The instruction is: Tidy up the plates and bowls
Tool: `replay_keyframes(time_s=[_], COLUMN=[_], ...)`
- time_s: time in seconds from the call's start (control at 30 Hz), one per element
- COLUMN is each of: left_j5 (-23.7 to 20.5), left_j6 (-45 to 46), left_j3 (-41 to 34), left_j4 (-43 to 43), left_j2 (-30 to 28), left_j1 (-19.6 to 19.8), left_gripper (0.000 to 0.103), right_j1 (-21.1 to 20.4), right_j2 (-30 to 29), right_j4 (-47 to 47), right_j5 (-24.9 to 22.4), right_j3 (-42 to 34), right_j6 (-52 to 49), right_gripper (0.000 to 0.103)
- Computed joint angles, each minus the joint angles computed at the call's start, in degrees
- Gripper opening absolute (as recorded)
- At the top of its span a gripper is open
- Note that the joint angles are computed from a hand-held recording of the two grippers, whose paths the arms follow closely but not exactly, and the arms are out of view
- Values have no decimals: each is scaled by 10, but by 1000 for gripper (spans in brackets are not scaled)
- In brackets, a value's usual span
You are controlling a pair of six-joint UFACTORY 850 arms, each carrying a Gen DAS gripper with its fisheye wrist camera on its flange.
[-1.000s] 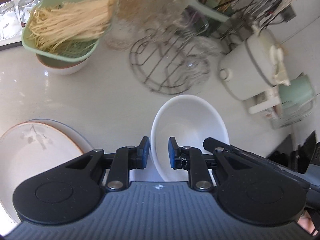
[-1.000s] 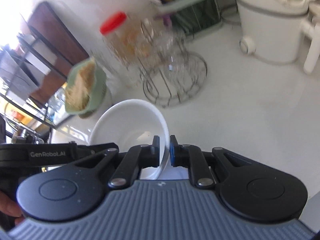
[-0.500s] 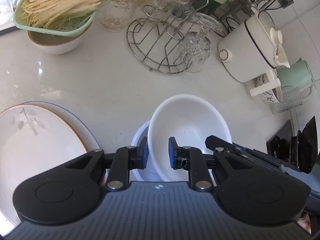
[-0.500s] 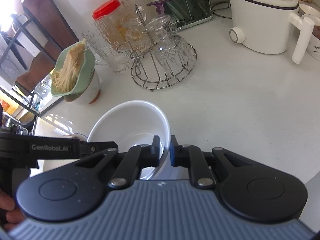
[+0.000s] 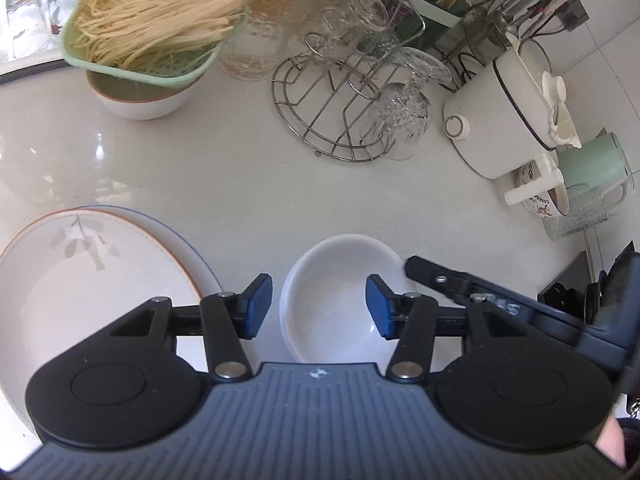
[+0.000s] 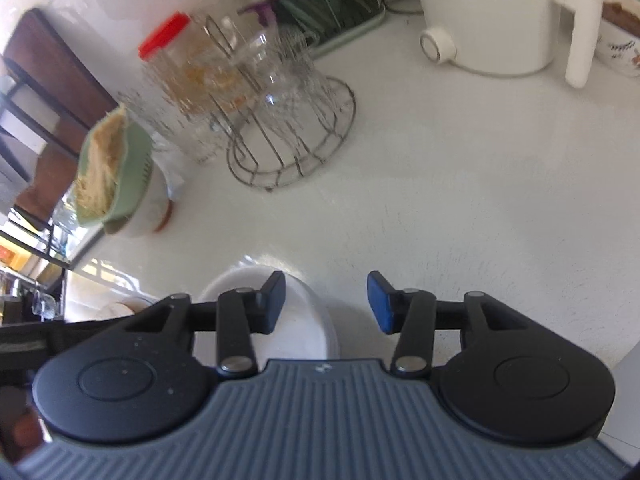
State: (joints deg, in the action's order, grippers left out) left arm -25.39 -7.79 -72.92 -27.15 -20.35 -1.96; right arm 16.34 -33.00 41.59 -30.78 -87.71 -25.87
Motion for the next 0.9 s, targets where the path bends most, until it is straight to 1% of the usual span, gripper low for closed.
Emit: replay_keyframes(time_s=[0.07, 0.27, 0.37, 0.47, 0.6, 0.7, 0.77, 0.8, 0.83, 0.87, 0.9], left_j5=[5, 12, 12, 10, 10, 9, 7, 5, 6, 5, 5], left_j6=[-8, -47, -75, -92, -105, -112, -113, -113, -108, -103, -99], left_j3=[8, 26, 32, 37, 43, 46, 48, 48, 49, 48, 48], left_j4=[4, 31, 54, 65, 73, 81, 81, 80, 75, 69, 64], left_j2=[7, 26, 33, 39, 45, 49, 50, 49, 48, 47, 46], left_j1=[-1, -4, -7, -9, -9, -11, -11, -11, -11, -11, -11], left_gripper=[58, 58, 58, 58, 58, 58, 58, 58, 59, 62, 68], right_j1=[0, -11, -15, -12, -7, -5, -5, -5, -5, -4, -3], right_j2=[-10, -34, -44, -44, -43, -41, -41, -43, -45, -45, -45], right_j4=[-8, 54, 65, 65, 56, 49, 50, 48, 39, 32, 33], right_j5=[-9, -62, -90, -98, -97, -96, -95, -97, -100, -101, -101], right_j3=[-6, -14, -18, -18, -17, -14, -13, -15, -18, -19, -17], right_j6=[11, -10, -2, -2, -4, 4, 4, 6, 12, 15, 13], right_gripper=[48, 47, 47, 47, 46, 42, 36, 26, 21, 20, 19])
